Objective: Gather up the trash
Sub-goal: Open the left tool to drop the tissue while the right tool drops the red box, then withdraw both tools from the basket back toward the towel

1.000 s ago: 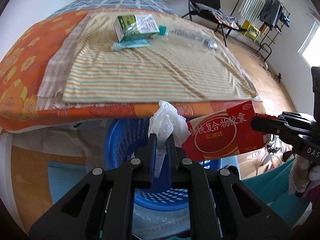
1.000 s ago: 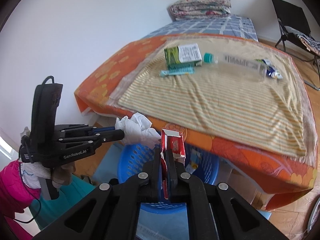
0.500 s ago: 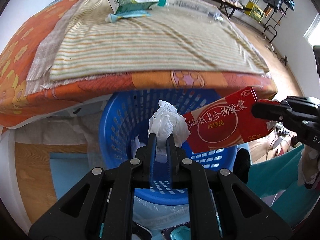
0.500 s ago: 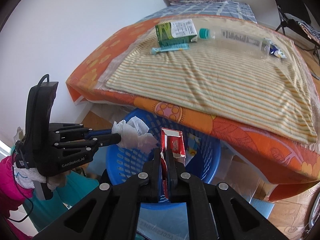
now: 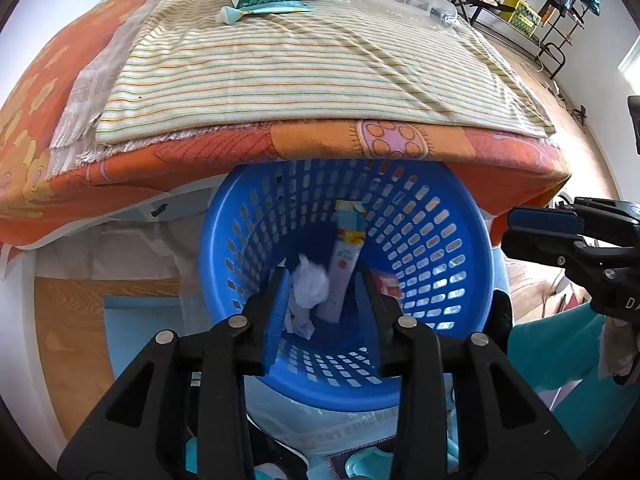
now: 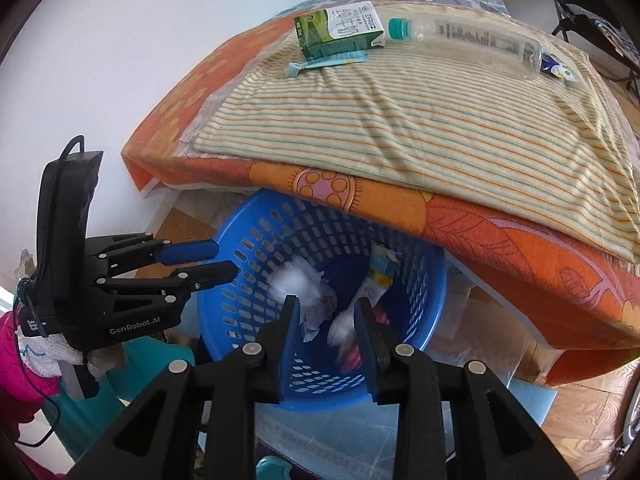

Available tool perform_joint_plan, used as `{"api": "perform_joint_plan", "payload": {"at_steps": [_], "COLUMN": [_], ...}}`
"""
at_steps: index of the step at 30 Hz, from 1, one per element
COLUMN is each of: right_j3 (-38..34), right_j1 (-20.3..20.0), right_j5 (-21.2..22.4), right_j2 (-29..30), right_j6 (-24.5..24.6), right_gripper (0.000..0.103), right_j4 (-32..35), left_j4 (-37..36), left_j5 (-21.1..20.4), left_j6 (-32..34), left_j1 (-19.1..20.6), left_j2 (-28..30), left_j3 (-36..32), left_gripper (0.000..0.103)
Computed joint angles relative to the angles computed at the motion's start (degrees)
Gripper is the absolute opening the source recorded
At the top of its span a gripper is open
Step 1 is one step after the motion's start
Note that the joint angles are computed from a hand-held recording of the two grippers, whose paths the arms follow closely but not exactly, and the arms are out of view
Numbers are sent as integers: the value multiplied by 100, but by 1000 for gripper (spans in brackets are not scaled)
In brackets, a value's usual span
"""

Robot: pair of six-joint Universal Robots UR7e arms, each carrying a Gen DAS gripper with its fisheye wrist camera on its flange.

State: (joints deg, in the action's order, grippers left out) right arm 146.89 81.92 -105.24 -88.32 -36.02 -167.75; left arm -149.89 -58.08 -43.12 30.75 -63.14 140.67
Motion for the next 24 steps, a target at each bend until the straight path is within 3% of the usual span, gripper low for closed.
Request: {"api": "perform_joint_plan", "payload": {"at_steps": [2,3,6,11,16,24], "right_j3": [-2,-6,2,4,23,12], "right_j1": [7,15,0,42,128,342], "right_j5": [-55,-98,-116,-239,-401,-730], "right_j2": [28,53,54,117,175,340], "right_j6": [0,14,26,77,79,1], "right_gripper": [34,41,58,74,84,88], "right_j4": [-44,-84,-188,-415,-668,-1099], "left_j4": [3,-11,16,46,-10,-83], "left_j5": [20,39,74,111,121,193], "left_j6": [-33,-46,-84,-150,-146,-122], "left_j1": [7,3,-7,-23,-30,-4], "left_j2": [-7,-19,-48,-104,-94,-124], "left_j3": [5,17,23,38,23,-82], "left_gripper": [48,50,53,59,66,66]}}
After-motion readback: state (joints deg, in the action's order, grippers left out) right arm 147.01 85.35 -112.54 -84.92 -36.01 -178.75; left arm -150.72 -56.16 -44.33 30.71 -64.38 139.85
